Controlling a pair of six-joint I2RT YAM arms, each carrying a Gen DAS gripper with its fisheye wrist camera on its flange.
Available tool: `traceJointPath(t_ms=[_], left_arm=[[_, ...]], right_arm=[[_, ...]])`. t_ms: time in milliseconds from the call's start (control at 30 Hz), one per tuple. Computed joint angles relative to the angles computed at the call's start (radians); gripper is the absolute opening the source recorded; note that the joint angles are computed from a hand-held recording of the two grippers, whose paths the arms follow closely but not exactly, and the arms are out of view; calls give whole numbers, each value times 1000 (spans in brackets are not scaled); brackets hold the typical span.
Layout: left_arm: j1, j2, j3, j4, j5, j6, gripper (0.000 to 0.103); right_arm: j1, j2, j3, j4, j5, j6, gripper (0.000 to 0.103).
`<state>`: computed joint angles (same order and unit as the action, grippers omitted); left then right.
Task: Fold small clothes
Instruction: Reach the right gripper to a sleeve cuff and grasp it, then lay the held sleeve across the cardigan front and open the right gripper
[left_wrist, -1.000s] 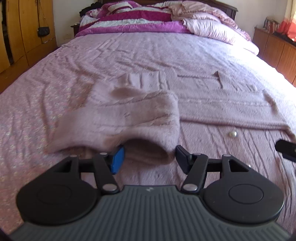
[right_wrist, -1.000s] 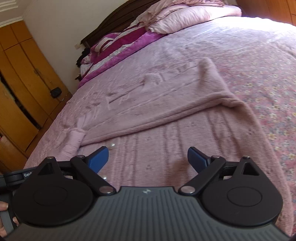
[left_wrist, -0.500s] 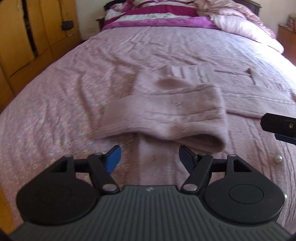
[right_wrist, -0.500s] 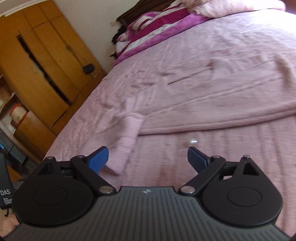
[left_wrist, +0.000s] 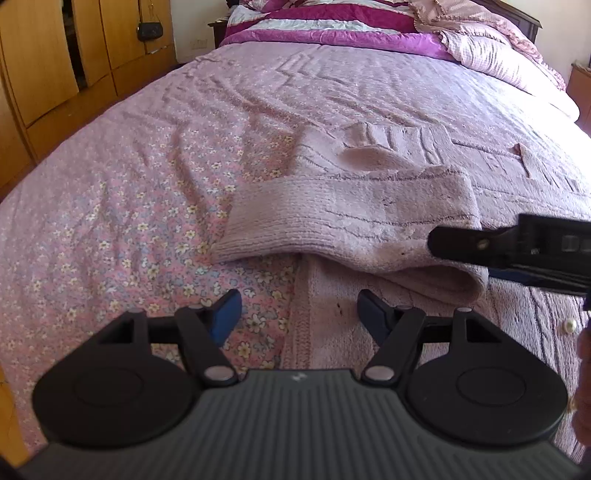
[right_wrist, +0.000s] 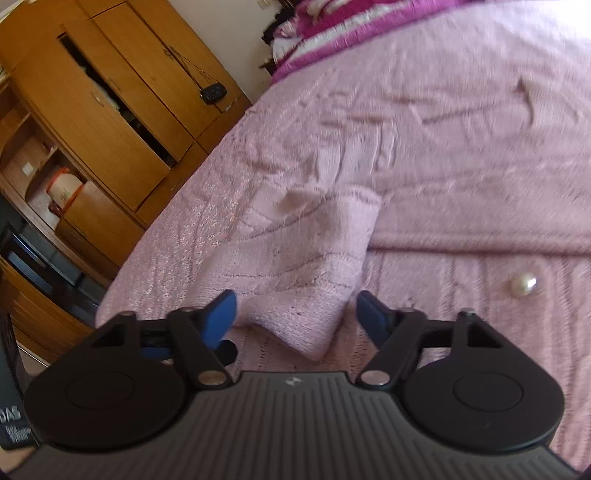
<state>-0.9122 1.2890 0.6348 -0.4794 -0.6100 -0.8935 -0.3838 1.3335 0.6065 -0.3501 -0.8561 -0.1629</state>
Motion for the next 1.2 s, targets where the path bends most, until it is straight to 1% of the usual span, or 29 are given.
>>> traceJointPath(t_ms=[33, 67, 100, 133, 167, 233, 367, 433, 500, 733, 867, 1000, 1067, 1100, 1133, 1167, 1200], left_arm=[[5, -1, -2, 4, 4, 3, 71], [9, -1, -3, 8, 9, 6, 71], [10, -1, -3, 8, 10, 7, 71], [11, -2, -4, 10, 11, 7, 71], [13, -2, -4, 14, 13, 11, 71], [13, -2, -5, 22, 15, 16, 70], [19, 10, -1, 44, 18, 38, 71], [26, 23, 11, 55, 24, 63, 70], [32, 37, 23, 69, 28, 86, 70], [45, 102, 70, 117, 42, 148, 70], [56, 143, 89, 136, 58, 171, 70], [64, 179, 99, 150, 64, 179, 70], [65, 179, 93, 154, 67, 175, 71], [66, 177, 91, 156, 69, 175, 71], [66, 175, 91, 154, 70, 176, 71], [66, 174, 91, 151, 69, 178, 71], [65, 171, 91, 147, 67, 179, 71]], right_arm=[[11, 20, 9, 2, 9, 14, 64], [26, 38, 16, 12, 25, 27, 53], [35, 52, 19, 21, 34, 27, 44], [42, 66, 30, 16, 37, 21, 29], [44, 78, 42, 10, 37, 17, 19], [43, 80, 61, 1, 31, 9, 13], [44, 20, 85, 3, 33, -21, 11], [29, 6, 127, -35, 0, -34, 11], [12, -23, 157, -48, -18, -48, 10], [-70, -116, 211, -53, 8, -147, 10], [-132, -68, 236, -62, 43, -175, 10], [-158, 42, 259, -78, 89, -212, 10], [-159, 92, 258, -74, 119, -210, 11], [-155, 107, 245, -51, 140, -193, 11], [-154, 110, 215, -13, 158, -174, 13], [-157, 121, 203, 4, 169, -171, 21], [-159, 129, 196, 16, 180, -164, 26]])
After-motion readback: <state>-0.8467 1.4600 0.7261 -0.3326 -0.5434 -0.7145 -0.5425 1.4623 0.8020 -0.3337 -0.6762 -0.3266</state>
